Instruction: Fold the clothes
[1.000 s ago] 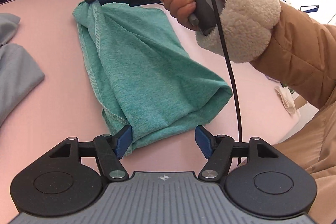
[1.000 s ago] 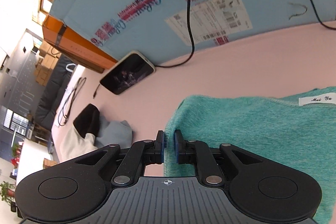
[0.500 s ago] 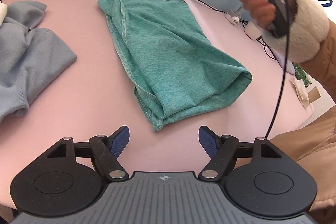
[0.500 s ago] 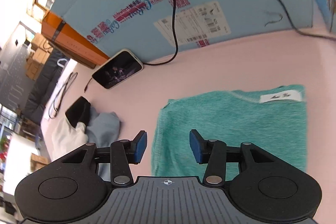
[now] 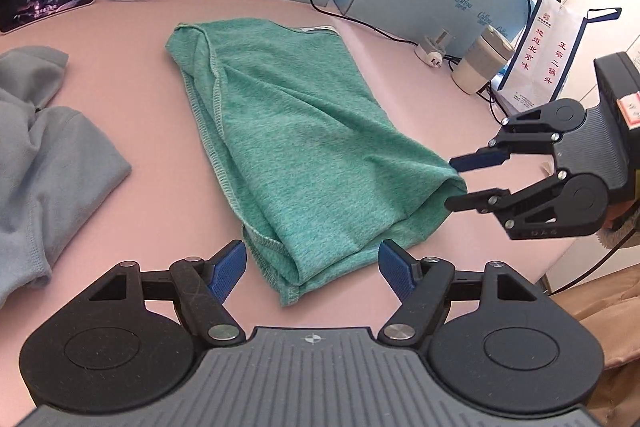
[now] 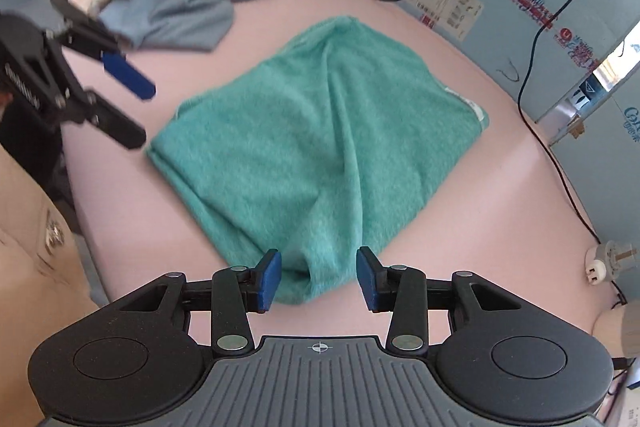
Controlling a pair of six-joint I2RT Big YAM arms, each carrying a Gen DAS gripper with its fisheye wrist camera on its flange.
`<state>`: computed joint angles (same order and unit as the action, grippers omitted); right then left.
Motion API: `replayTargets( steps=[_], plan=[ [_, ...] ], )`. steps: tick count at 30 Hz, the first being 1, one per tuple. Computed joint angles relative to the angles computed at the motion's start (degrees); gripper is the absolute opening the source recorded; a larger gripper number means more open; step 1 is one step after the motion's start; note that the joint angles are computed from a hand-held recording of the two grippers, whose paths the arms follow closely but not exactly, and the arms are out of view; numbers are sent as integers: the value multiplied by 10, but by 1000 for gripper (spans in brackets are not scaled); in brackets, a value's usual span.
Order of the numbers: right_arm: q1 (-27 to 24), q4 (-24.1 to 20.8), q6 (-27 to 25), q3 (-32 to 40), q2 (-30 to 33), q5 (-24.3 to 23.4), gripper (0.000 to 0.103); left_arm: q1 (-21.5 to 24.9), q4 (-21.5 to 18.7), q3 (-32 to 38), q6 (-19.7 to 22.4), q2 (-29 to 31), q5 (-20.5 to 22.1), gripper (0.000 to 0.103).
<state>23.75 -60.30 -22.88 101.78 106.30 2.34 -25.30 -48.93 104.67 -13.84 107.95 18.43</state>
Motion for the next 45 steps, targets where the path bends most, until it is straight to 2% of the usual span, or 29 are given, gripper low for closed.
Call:
replayTargets(
  steps=[1,3,5,7,12,14,16,19,20,22,23,26,27,28,32,37,39,43,45],
  plan=[
    [2,-2,-7,-7,1,7,33,-2,0,4,0,4,-1,71],
    [1,7,4,-20,0,18,12,-6,-6,15,-3,12,-4,70],
    [-2,13,33,-28,-1,35,6,-10,-12,20,-4,17,-7,70],
    [-9,3,59,-31,-3,49,4,-11,-16,20,-6,18,-7,70],
    [-22,-27,96,-58,-14,74,4,-13,-28,26,-4,22,-13,70],
    [-26,-44,110,-54,-6,67,5,-15,-28,29,6,21,-18,70],
    [-26,-49,103,-53,-5,68,11,-16,-23,28,16,18,-22,70],
    [-29,-87,81,-23,3,55,16,-16,1,14,17,8,-19,68],
    [-34,-93,80,-15,1,33,16,-16,12,7,15,5,-17,67],
    [-45,-84,99,-3,-10,-34,16,-16,32,-4,13,1,-12,56],
    [-49,-74,113,1,-14,-60,16,-17,34,-3,16,2,-11,44],
    [-54,-25,179,10,-17,-158,16,-25,17,11,43,14,-42,26],
    [-53,-9,197,12,-16,-188,16,-27,9,16,55,17,-50,23],
    [-49,3,204,16,-10,-196,16,-28,2,20,63,20,-53,23],
    [-25,20,209,45,22,-180,16,-30,-19,29,87,28,-57,22],
    [-4,37,204,88,70,-186,16,-30,-13,18,91,24,-45,22],
    [6,21,193,114,93,-176,16,-31,-9,16,88,24,-45,22],
    [23,-29,154,146,122,-105,16,-29,-3,11,78,25,-41,22],
    [25,-44,147,149,126,-97,25,-28,1,9,73,25,-35,23]
  ],
)
